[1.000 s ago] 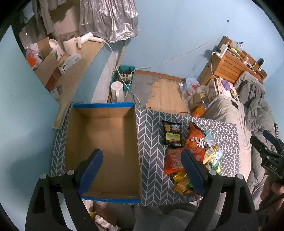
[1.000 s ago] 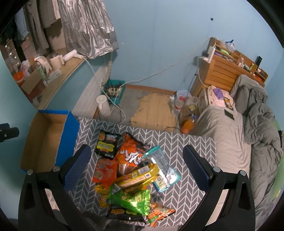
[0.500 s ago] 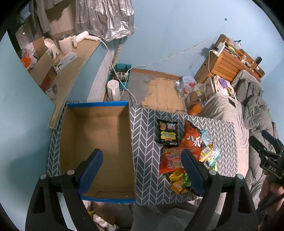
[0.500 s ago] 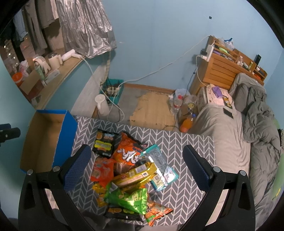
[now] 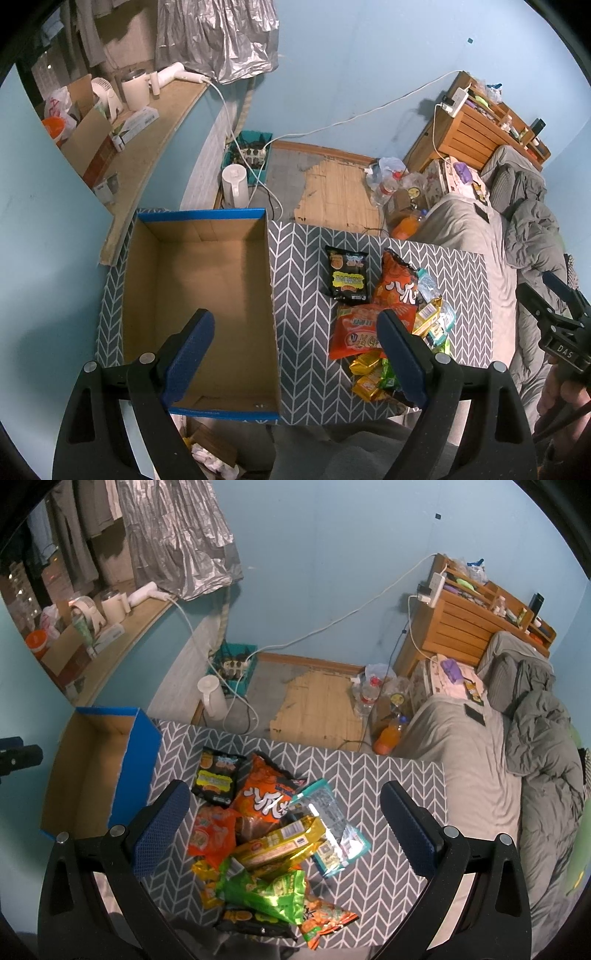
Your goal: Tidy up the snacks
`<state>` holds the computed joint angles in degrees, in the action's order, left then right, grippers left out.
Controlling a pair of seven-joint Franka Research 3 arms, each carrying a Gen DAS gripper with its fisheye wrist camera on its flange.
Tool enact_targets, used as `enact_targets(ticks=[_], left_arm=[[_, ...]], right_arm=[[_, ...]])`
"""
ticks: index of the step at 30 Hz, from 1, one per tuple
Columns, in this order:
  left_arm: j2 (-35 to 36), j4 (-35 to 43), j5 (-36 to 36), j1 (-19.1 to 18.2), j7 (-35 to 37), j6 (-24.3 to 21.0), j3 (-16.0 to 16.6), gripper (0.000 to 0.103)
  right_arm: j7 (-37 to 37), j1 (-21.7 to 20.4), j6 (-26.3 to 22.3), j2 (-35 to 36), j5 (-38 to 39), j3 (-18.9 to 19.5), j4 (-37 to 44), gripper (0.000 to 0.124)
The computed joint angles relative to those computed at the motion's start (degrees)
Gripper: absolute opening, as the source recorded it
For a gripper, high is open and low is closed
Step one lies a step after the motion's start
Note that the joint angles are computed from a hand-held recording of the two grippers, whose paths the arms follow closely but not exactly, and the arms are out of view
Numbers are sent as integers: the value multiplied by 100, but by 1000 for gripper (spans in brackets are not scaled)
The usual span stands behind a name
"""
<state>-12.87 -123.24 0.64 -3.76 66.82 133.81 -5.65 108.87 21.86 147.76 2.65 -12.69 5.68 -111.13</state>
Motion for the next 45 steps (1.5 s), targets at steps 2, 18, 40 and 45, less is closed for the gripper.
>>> enact_targets(ticks=[2, 18, 40, 45], left_arm=[[2, 4, 4, 3, -1, -1, -1, 90], [-65, -82, -39, -65, -78, 36, -42, 90], [560, 371, -787, -195, 424, -94, -73, 90], [845, 532, -927, -220, 493, -140, -172, 90]], right_arm=[[14, 3, -9, 8, -16, -3, 13, 101], [-25, -8, -35, -25, 22, 0, 0, 101], [-916, -237, -228, 158, 616, -134, 19, 101], [-1349, -376, -271, 330, 771, -234, 69, 101]])
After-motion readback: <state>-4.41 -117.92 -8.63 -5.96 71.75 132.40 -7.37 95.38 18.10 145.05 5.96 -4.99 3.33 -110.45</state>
